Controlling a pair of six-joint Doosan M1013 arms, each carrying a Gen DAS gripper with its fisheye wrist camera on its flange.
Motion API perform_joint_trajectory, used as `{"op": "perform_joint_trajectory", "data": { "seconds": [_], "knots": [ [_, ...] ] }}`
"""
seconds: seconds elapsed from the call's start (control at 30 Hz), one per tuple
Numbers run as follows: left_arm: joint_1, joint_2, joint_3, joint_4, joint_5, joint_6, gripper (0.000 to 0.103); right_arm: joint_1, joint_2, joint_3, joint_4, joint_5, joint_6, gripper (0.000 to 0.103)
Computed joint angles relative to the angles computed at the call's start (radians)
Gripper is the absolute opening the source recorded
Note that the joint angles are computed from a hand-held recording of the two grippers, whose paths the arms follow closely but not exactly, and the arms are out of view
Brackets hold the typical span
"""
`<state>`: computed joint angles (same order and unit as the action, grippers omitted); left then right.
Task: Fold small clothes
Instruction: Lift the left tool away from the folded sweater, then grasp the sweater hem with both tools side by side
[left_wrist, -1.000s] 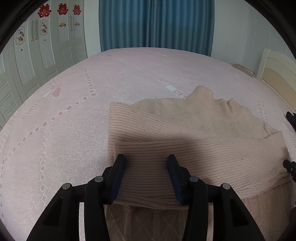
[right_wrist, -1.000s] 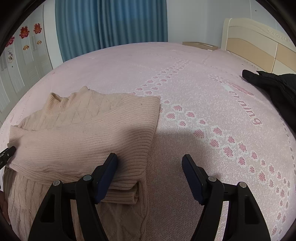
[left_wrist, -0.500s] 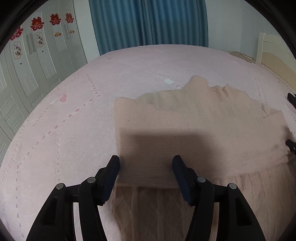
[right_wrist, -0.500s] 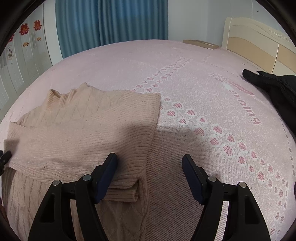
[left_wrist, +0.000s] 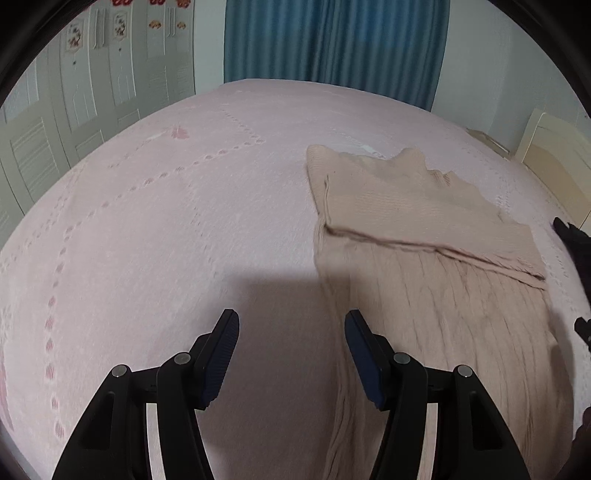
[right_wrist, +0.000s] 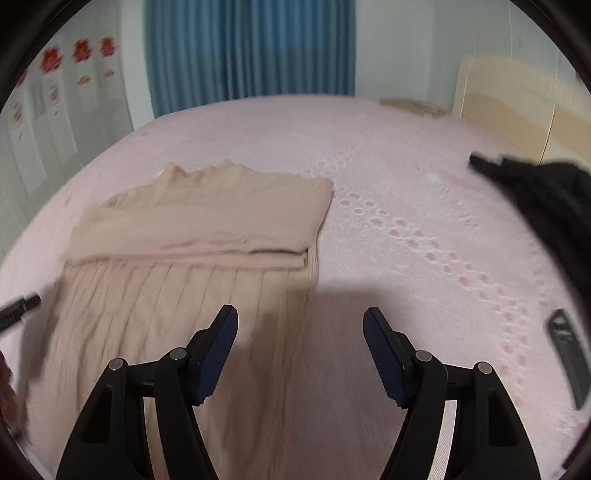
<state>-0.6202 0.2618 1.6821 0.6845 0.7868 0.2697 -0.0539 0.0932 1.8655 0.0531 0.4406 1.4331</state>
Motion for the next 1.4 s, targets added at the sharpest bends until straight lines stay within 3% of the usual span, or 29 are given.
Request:
{"op": "perform_joint_trajectory", "data": {
  "seconds": [0.13, 0.3, 0.47, 0.7, 0.83, 1.03, 1.13, 1.17, 1.2, 1.23, 1.33, 1.4],
  "knots": [
    [-0.029, -0.045, 0.057, 0.015, -0.011, -0.045, 0.057, 0.024, -0.088, 0.1, -0.148, -0.066, 0.086, 0.07],
    [-0.059, -0.088, 0.11, -0.04, -0.05, -0.04, 0.056, 0.011, -0.149, 0.148, -0.077, 0.003, 0.098, 0.069],
    [-0.082, -0.123, 0.155, -0.088, -0.088, -0.008, 0.056, -0.045, -0.2, 0.177, 0.147, 0.089, -0.033, 0.057],
    [-0.086, -0.177, 0.227, -0.236, -0.234, 0.079, 0.056, -0.114, -0.265, 0.229, 0.418, 0.161, -0.279, 0.055],
    [-0.1, -0.189, 0.249, -0.228, -0.264, 0.033, 0.056, -0.124, -0.263, 0.243, 0.527, 0.19, -0.398, 0.055],
    [-0.11, -0.176, 0.241, -0.193, -0.261, -0.02, 0.055, -0.087, -0.219, 0.251, 0.456, 0.173, -0.318, 0.042],
    [-0.125, -0.151, 0.218, -0.151, -0.226, -0.042, 0.048, -0.071, -0.22, 0.267, 0.444, 0.112, -0.302, 0.031],
    [-0.134, -0.14, 0.206, -0.123, -0.196, -0.051, 0.04, -0.068, -0.217, 0.266, 0.441, 0.112, -0.31, 0.018],
    [-0.141, -0.132, 0.197, -0.1, -0.175, -0.053, 0.024, -0.075, -0.213, 0.265, 0.483, 0.128, -0.37, 0.007],
    [-0.144, -0.128, 0.192, -0.087, -0.164, -0.045, 0.01, -0.082, -0.211, 0.264, 0.508, 0.135, -0.404, 0.005],
    [-0.147, -0.154, 0.215, 0.01, -0.173, -0.123, 0.008, -0.116, -0.231, 0.279, 0.54, 0.099, -0.423, 0.004],
    [-0.13, -0.169, 0.232, -0.024, -0.187, -0.108, 0.007, -0.158, -0.234, 0.282, 0.593, 0.124, -0.441, 0.004]
  ]
}}
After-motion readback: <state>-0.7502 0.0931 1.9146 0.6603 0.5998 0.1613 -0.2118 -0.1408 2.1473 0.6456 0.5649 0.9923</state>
